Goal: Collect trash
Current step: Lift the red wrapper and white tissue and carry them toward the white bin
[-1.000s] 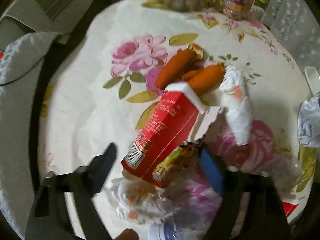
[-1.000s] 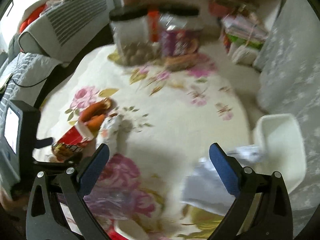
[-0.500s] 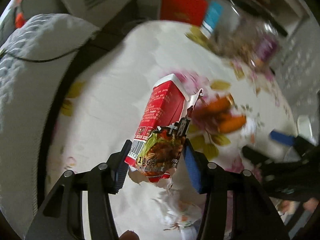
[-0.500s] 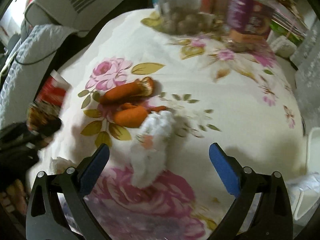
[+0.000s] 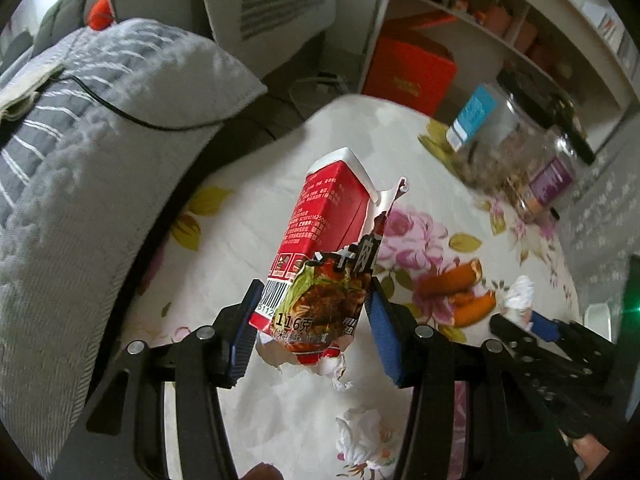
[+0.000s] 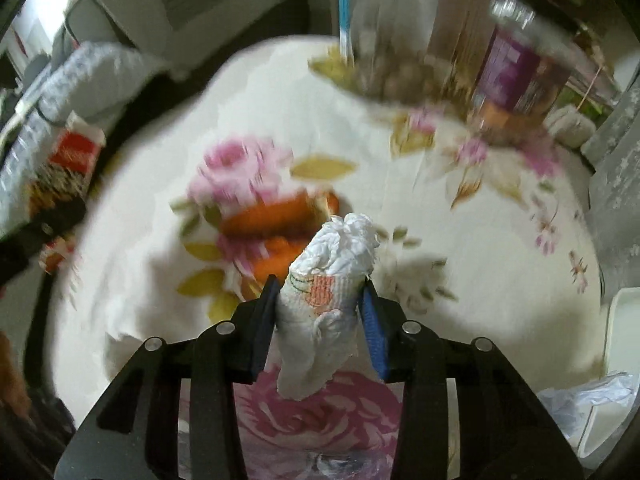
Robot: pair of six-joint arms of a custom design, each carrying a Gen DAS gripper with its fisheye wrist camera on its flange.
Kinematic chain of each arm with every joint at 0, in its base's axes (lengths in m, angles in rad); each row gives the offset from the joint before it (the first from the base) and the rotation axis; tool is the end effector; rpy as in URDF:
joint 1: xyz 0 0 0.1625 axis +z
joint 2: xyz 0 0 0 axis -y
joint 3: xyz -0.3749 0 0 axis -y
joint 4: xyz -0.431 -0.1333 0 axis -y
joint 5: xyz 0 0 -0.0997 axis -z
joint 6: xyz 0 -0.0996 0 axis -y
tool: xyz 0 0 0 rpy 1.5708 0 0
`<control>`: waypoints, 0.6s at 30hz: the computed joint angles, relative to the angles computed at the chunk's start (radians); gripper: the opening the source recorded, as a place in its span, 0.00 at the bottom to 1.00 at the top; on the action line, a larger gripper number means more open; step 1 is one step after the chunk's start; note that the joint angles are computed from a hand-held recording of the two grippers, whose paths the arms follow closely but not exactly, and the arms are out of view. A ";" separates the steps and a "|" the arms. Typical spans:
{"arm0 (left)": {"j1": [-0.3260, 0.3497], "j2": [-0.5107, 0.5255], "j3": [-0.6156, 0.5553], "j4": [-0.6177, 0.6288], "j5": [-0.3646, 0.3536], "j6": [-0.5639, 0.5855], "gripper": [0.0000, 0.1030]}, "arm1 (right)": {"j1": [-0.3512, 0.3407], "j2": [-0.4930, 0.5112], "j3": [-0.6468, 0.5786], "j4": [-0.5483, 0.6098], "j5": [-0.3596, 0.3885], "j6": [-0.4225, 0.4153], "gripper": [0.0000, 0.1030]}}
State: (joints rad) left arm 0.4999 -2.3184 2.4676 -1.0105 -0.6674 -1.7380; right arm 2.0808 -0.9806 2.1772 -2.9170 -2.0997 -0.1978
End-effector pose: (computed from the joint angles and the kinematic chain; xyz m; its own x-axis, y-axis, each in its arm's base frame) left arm -0.0801 -0.2848 0.2616 -0.6819 -0.4898 -0.5432 0.0394 0.7169 -0.6960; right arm 0.3056 -0.3763 0.0026 -0.6799 -0.5185 0.5185 -0.6286 0.7762 -0.0481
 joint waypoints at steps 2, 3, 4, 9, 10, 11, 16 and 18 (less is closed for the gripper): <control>-0.034 0.011 -0.012 0.058 0.013 -0.072 0.50 | 0.026 -0.017 0.021 -0.076 -0.009 -0.024 0.36; -0.051 0.020 -0.018 0.088 0.020 -0.108 0.50 | 0.044 -0.021 0.029 -0.125 -0.017 -0.040 0.37; -0.073 0.031 -0.026 0.127 0.025 -0.154 0.50 | 0.054 -0.027 0.037 -0.171 -0.016 -0.057 0.37; -0.182 0.125 -0.061 0.295 0.028 -0.373 0.50 | 0.093 -0.056 0.079 -0.353 -0.031 -0.126 0.37; -0.198 0.143 -0.066 0.316 0.025 -0.407 0.50 | 0.093 -0.061 0.081 -0.378 -0.028 -0.141 0.37; -0.220 0.165 -0.071 0.341 0.020 -0.446 0.50 | 0.096 -0.068 0.088 -0.408 -0.025 -0.156 0.37; -0.304 0.281 -0.103 0.437 0.000 -0.587 0.50 | 0.105 -0.092 0.132 -0.540 -0.023 -0.229 0.37; -0.325 0.336 -0.122 0.458 -0.003 -0.624 0.50 | 0.104 -0.108 0.152 -0.576 -0.016 -0.239 0.37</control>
State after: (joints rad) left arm 0.1750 -1.9821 2.3453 -0.5527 -0.6699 -2.3624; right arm 2.1846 -1.0883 2.3289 -3.4928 -2.1155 -0.4363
